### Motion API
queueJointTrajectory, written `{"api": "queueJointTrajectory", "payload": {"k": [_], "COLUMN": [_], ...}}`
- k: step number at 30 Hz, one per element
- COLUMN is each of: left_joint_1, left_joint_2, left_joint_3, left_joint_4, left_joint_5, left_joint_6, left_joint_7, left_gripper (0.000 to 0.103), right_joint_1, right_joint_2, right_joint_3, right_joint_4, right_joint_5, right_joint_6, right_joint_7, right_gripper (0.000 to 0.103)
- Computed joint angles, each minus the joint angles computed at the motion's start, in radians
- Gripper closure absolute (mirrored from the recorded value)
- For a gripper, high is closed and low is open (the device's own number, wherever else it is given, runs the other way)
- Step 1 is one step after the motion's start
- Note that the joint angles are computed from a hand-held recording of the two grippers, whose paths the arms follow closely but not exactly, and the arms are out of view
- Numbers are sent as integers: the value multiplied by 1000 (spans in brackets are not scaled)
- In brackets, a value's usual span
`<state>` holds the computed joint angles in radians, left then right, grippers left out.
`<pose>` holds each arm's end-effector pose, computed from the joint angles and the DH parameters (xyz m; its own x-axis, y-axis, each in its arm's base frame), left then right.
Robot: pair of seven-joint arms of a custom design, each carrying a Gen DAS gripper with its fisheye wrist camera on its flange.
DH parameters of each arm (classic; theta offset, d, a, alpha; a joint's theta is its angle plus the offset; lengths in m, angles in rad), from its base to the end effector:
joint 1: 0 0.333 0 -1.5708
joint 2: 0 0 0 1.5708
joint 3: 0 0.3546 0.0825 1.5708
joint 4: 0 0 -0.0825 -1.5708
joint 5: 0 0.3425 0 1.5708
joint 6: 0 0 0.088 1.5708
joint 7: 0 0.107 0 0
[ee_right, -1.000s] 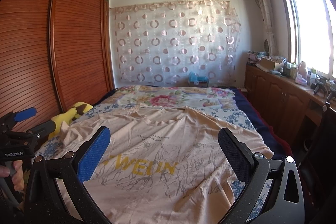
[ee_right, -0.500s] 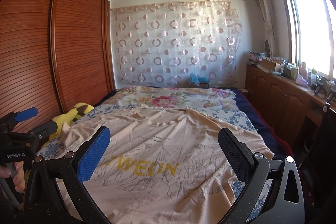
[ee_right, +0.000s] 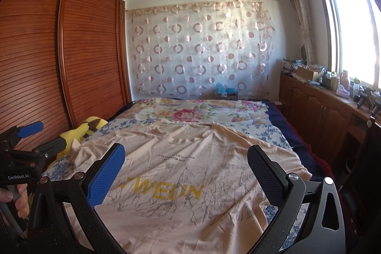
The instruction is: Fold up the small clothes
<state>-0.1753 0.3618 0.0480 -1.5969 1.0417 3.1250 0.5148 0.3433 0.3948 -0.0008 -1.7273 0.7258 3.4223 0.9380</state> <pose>0.6518 -0.1648 0.5805 -0.1114 -0.9937 -0.0093 -0.3820 0.0514 -0.9227 0.6462 0.1501 0.5512 0.1435 -0.9896 -0.0077 -0.3244 -0.0396 -0.9451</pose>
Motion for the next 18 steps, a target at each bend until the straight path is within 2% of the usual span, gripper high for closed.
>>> {"api": "queueJointTrajectory", "payload": {"k": [18], "left_joint_1": [-5], "left_joint_2": [-1], "left_joint_3": [5], "left_joint_4": [1], "left_joint_5": [12], "left_joint_6": [0], "left_joint_7": [-11], "left_gripper": [0], "right_joint_1": [-8], "right_joint_2": [-2], "right_joint_3": [8], "right_joint_4": [-3], "right_joint_5": [-7], "right_joint_6": [3], "right_joint_7": [4], "right_gripper": [0]}}
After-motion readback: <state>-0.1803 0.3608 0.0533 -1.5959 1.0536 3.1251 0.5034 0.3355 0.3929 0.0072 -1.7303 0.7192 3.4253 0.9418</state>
